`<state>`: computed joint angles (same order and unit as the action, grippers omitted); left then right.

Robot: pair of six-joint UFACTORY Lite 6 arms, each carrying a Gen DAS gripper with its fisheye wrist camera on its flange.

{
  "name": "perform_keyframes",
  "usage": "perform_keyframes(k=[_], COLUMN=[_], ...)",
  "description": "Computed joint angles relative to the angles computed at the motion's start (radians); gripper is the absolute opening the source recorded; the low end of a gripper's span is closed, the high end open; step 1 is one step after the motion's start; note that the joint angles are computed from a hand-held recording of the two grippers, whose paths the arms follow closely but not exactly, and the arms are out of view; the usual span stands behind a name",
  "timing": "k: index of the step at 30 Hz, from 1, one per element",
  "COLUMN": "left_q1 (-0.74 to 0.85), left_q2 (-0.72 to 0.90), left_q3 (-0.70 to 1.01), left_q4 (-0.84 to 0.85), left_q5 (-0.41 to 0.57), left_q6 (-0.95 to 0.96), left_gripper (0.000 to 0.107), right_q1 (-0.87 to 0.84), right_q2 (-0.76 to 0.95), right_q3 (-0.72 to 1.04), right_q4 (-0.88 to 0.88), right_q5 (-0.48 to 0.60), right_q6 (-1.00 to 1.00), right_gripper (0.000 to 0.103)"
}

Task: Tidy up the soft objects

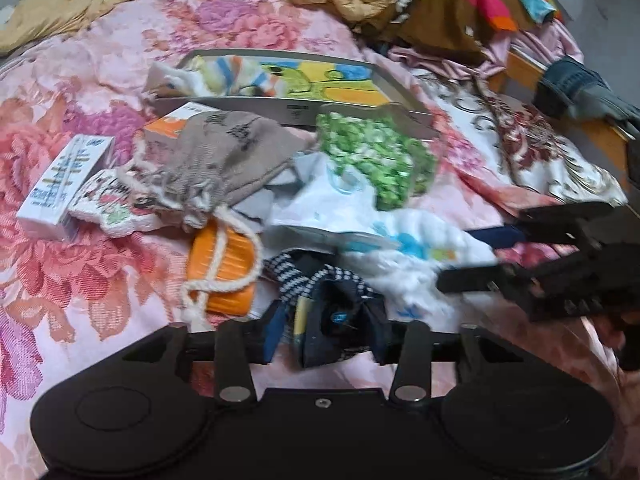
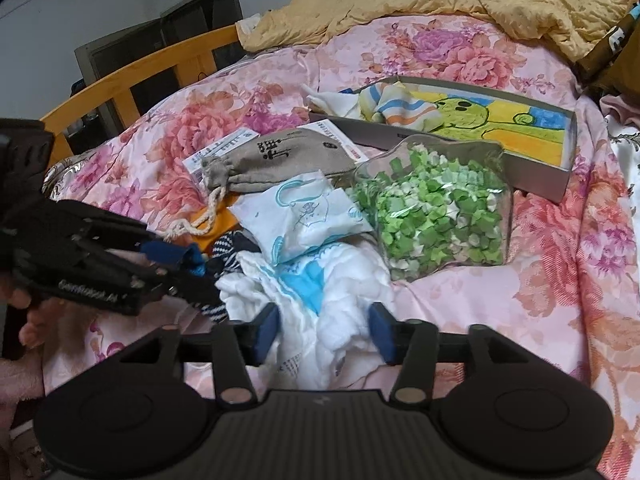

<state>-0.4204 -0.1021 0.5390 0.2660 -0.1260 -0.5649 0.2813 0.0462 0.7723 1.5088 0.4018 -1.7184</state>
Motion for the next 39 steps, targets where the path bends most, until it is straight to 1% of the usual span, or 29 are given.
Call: perform_keyframes(k=[1,2,6,8,10,11,12,13,15,18,20,23,27,31,34,37,39], left_q1=[0.008,0.017,0.047,0.067,0.093,0.111,0.12,0.129,0.133,0.122,0.138,0.186,0.223,0.246,0.247,0.241,0.231], left_q2=[0.007,0.014,0.049,0.077,0.098,0.104,0.108,0.11,0.106,0.087,0.072,0.039,-0.01,-0.075,-0.116,-0.149,-0.171], left_q3=[0.003,0.005,0.024,0.041,0.052,0.056,0.055,0.056,0.052,0.045,0.039,0.024,0.001,-0.024,-0.041,-0.056,-0.062], left_q4=[-0.009,0.017,0.226,0.362,0.496,0.564,0.589,0.626,0.642,0.615,0.672,0.772,0.815,0.863,0.865,0.84,0.818], left_q5=[-0.003,-0.01,-0.038,-0.06,-0.093,-0.114,-0.131,-0.147,-0.159,-0.158,-0.182,-0.248,-0.31,-0.356,-0.386,-0.413,-0.419], left_q6=[0.005,-0.024,-0.23,-0.372,-0.518,-0.589,-0.618,-0.659,-0.68,-0.649,-0.713,-0.834,-0.904,-0.951,-0.938,-0.898,-0.871], left_gripper=[0.055,0.055,0.058,0.058,0.057,0.05,0.042,0.039,0.029,0.02,0.017,0.016,0.015,0.015,0.015,0.015,0.015], right_q1=[0.004,0.009,0.044,0.063,0.084,0.093,0.106,0.115,0.103,0.082,0.068,0.05,0.021,-0.036,-0.076,-0.127,-0.141], right_q2=[0.0,0.0,-0.001,0.002,0.01,0.016,0.02,0.019,0.013,-0.004,-0.032,-0.068,-0.124,-0.178,-0.217,-0.243,-0.254], right_q3=[-0.002,-0.004,-0.01,-0.012,-0.01,-0.009,-0.009,-0.015,-0.029,-0.042,-0.052,-0.048,-0.046,-0.041,-0.039,-0.043,-0.042], right_q4=[0.004,0.007,0.007,0.005,-0.008,-0.013,-0.009,0.024,0.084,0.122,0.115,0.065,0.032,0.007,0.011,0.058,0.088], right_q5=[0.0,-0.001,-0.03,-0.05,-0.079,-0.094,-0.121,-0.139,-0.124,-0.093,-0.075,-0.053,-0.039,0.006,0.031,0.089,0.099], right_q6=[-0.002,-0.007,-0.009,-0.009,0.005,0.011,0.013,-0.013,-0.072,-0.107,-0.107,-0.062,-0.036,-0.012,-0.013,-0.05,-0.067], right_gripper=[0.069,0.071,0.075,0.075,0.07,0.057,0.046,0.042,0.033,0.025,0.023,0.021,0.021,0.021,0.021,0.021,0.021])
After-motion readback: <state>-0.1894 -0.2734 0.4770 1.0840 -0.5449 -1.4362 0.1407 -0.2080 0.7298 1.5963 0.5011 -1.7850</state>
